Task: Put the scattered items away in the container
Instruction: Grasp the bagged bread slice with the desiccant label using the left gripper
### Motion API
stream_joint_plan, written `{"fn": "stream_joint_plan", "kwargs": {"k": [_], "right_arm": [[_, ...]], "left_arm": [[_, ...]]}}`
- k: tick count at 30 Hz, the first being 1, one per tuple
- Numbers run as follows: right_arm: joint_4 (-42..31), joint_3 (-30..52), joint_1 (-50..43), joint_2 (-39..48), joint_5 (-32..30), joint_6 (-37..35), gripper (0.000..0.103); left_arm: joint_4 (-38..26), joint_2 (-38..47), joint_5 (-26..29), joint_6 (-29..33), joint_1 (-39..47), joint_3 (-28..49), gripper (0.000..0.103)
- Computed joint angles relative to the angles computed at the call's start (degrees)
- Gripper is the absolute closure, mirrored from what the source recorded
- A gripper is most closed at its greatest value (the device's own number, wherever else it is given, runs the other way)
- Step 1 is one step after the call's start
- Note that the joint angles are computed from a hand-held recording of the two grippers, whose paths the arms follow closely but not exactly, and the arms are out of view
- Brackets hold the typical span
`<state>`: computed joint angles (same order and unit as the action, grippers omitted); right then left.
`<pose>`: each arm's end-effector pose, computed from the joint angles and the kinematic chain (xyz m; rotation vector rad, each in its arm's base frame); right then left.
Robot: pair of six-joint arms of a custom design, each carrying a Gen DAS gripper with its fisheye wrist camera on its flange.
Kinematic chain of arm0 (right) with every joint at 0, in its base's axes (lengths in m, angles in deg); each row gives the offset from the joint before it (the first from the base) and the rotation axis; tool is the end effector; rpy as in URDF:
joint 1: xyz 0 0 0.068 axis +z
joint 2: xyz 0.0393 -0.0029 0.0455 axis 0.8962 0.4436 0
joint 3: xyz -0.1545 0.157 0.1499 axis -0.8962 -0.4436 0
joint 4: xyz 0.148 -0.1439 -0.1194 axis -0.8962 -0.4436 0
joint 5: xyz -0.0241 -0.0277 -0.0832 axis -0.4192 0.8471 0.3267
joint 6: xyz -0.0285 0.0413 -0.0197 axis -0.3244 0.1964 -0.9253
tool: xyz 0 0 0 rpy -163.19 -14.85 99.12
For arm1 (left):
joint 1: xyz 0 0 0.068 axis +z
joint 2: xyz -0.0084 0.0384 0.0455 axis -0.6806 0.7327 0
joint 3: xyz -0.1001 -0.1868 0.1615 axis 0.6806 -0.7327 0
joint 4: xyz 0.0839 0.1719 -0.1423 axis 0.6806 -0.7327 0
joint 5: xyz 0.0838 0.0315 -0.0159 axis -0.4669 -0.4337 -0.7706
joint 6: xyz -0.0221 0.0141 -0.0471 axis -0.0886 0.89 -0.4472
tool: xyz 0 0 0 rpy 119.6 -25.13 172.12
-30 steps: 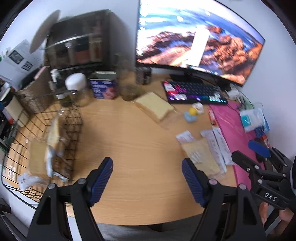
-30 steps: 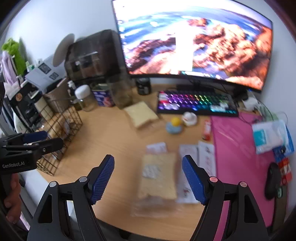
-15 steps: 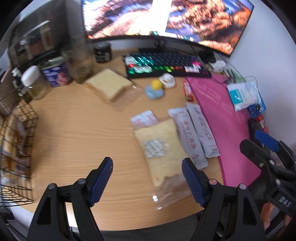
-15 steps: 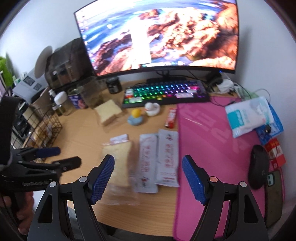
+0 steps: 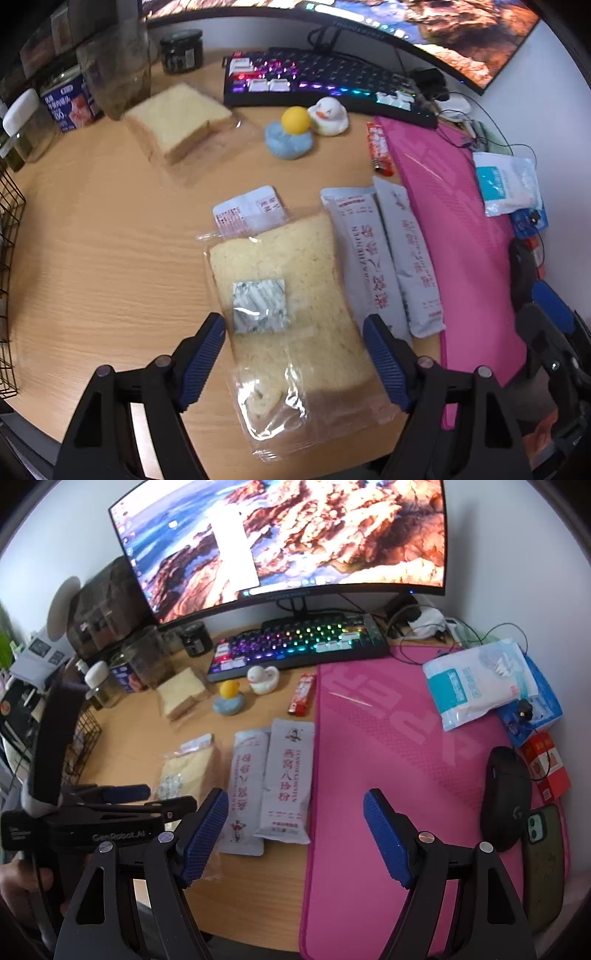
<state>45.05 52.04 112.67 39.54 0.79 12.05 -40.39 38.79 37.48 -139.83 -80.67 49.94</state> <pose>0.1617 0.1743 0.2028 -0.3346 2.4465 0.3315 0.1666 -0.1229 0.1581 -0.3788 2.7484 -0.2292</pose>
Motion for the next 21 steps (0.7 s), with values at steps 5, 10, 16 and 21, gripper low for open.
{"fn": "stream_joint_plan", "kwargs": {"k": [5,10,16,21], "right_arm": [[1.5,0.2,-1.1,1.9,-1.6,-0.7,0.026],[2.6,0.7,-1.6,3.5,-2.5,-1.2,0.026],[3.2,1.3,-1.9,4.8,-3.1,-1.3,0.026],[3.7,1.6,-1.9,5.8,-3.7,-1.3,0.026]], "left_arm": [[2.5,1.7,0.8,1.0,2.1,-0.5,0.019],[8.4,3.3,6.8,1.7,5.8,-3.6,0.018],[9.3,3.6,6.0,2.7,5.5,-3.8,0.017],[9.0,2.6,4.5,4.8,4.4,-3.9,0.028]]}}
